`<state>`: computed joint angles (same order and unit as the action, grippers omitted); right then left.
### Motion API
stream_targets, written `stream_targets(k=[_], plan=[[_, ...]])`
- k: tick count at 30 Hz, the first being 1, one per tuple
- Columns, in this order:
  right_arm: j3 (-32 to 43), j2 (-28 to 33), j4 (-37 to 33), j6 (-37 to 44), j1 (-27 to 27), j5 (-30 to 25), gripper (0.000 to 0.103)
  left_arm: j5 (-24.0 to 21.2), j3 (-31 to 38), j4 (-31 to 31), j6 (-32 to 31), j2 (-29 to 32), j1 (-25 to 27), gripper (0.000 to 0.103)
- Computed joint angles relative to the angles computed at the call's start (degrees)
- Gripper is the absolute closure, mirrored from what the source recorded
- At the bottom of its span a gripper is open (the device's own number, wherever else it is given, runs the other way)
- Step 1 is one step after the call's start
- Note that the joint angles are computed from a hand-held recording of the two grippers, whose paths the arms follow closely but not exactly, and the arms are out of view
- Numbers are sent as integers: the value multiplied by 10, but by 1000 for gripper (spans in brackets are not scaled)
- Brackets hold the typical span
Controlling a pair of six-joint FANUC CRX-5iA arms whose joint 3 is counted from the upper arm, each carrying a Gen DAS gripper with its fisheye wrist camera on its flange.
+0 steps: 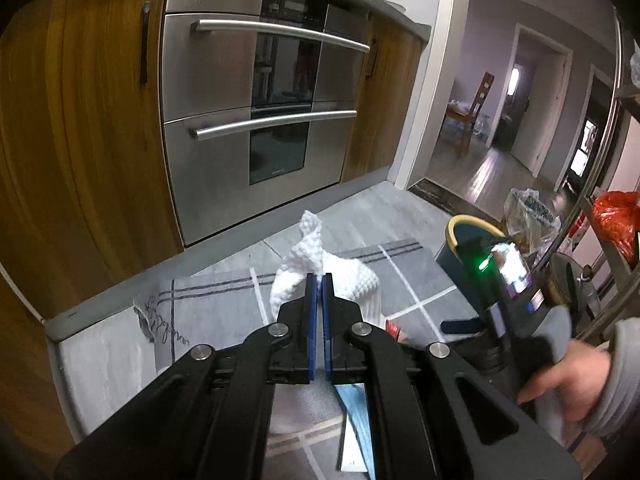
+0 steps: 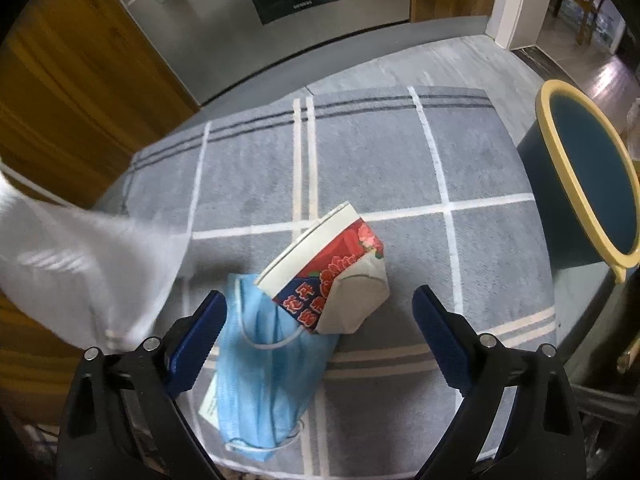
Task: Collect trash
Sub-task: 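Grasp the red-white paper cup with the right tool while the left tool holds the tissue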
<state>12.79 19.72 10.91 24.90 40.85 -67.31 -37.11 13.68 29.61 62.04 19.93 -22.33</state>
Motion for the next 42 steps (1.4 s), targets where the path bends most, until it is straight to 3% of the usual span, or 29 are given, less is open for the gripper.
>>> stream_targets(k=[8, 11, 13, 15, 20, 23, 26, 28, 29, 30, 35, 42], plan=[[46, 68, 27, 80, 18, -37, 19, -32, 22, -3, 6, 18, 1, 101], [58, 88, 33, 100, 24, -57, 34, -36, 23, 2, -1, 22, 1, 101], [48, 79, 37, 98, 24, -47, 49, -38, 26, 1, -4, 25, 0, 101], [35, 59, 11, 77, 12, -27, 74, -40, 28, 2, -4, 27, 1, 101], [-6, 13, -21, 13, -13, -6, 84, -39, 33, 8, -4, 32, -3, 101], [-29, -7, -22, -17, -25, 6, 84, -40, 37, 7, -3, 34, -6, 101], [-37, -13, -35, -33, -38, 11, 76, -42, 40, 5, -3, 36, -9, 101], [-41, -12, -27, -62, -39, 1, 63, -45, 43, -1, -2, 38, -10, 101], [-50, -18, -35, -78, -43, 12, 52, -46, 44, -3, -2, 38, -10, 101], [-52, -21, -47, -84, -48, 21, 49, -47, 44, -4, -1, 39, -10, 101], [-54, -23, -104, -79, -65, 45, 48, -48, 43, -5, 1, 38, -9, 101], [-64, -34, -70, -90, -50, 81, 46, -49, 43, -7, -4, 38, -11, 101]])
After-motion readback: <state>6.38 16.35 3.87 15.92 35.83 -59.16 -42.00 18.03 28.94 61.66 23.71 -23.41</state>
